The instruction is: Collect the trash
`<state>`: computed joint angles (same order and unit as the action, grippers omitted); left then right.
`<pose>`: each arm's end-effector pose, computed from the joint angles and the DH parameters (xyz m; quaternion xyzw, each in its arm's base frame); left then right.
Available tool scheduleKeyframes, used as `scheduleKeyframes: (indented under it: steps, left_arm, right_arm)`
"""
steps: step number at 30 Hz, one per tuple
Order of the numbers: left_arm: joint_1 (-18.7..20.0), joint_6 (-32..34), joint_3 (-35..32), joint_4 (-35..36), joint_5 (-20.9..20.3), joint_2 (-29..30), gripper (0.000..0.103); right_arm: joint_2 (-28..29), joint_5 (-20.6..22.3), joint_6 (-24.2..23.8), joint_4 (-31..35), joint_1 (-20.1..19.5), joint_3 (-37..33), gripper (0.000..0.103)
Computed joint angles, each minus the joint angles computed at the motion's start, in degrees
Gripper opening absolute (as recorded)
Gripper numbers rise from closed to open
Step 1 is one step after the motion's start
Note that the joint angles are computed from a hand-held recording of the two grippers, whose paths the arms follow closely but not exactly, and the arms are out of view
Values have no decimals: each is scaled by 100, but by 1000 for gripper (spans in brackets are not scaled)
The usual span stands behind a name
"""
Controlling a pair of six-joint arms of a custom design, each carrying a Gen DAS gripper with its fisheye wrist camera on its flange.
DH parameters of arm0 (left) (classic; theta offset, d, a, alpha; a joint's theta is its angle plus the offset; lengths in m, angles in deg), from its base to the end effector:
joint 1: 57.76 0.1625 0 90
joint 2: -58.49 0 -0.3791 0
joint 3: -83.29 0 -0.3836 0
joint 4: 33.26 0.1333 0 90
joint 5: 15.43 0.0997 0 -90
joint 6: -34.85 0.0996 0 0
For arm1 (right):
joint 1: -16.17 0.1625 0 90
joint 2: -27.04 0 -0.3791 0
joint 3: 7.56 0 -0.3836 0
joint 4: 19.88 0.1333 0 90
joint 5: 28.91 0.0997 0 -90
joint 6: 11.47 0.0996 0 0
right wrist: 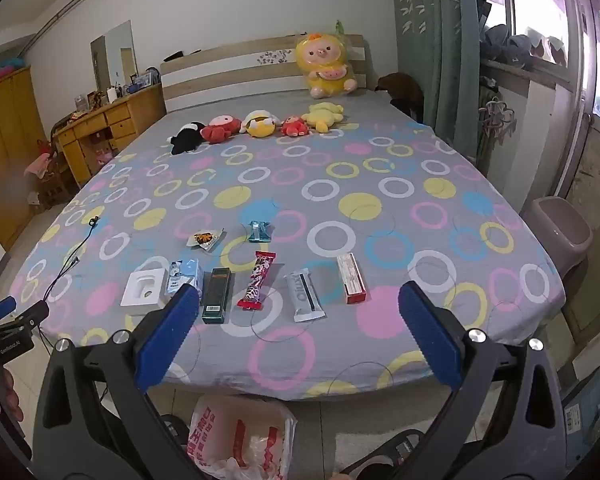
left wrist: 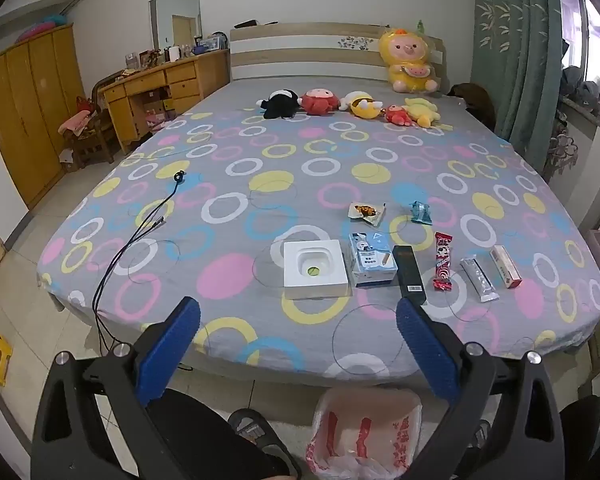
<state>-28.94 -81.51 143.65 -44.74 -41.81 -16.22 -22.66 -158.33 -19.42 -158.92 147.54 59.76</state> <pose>-0.3091 -0.4240 0.5142 -0.0853 0.7678 -0.4368 0.4609 0.5390 -0.5060 0.3218 0.2951 -0.8617 0.3375 0.2377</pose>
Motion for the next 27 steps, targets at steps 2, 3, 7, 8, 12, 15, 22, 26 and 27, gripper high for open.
scheduleKeyframes:
  steps: [2, 3, 7, 8, 12, 15, 22, 26, 27]
  left_arm:
    - [2, 39, 8, -52, -15, -10, 96]
    - [0, 31, 6, -46, -17, -7, 96]
    - [-5, 41, -6, -44, -42, 16, 96]
    - [-10, 43, -9, -39, -46, 26, 96]
    - [-7, 85, 20, -119, -45, -10, 96]
    - [-25, 69, 15, -110, -53, 4, 96]
    - [10, 80, 11, -129, -55, -14, 96]
    - [8, 87, 13, -134, -55, -13, 96]
    - [6, 81, 9, -125, -56, -6, 96]
  right_arm:
    - [-2, 2, -2, 19, 0, -9, 98]
    - [-6, 13, 9, 27, -2, -9, 98]
    - [-10, 31, 68, 88, -9, -21, 98]
    - [-10, 36, 87, 104, -10, -26, 98]
    - [-28, 37, 77, 114, -6, -20, 98]
    - [0, 37, 94, 103, -7, -31, 98]
    - [-5, 68, 95, 82, -48, 7, 98]
    - [-69, 76, 104, 69, -50, 111, 98]
    - [-76, 81, 103, 68, -54, 125, 98]
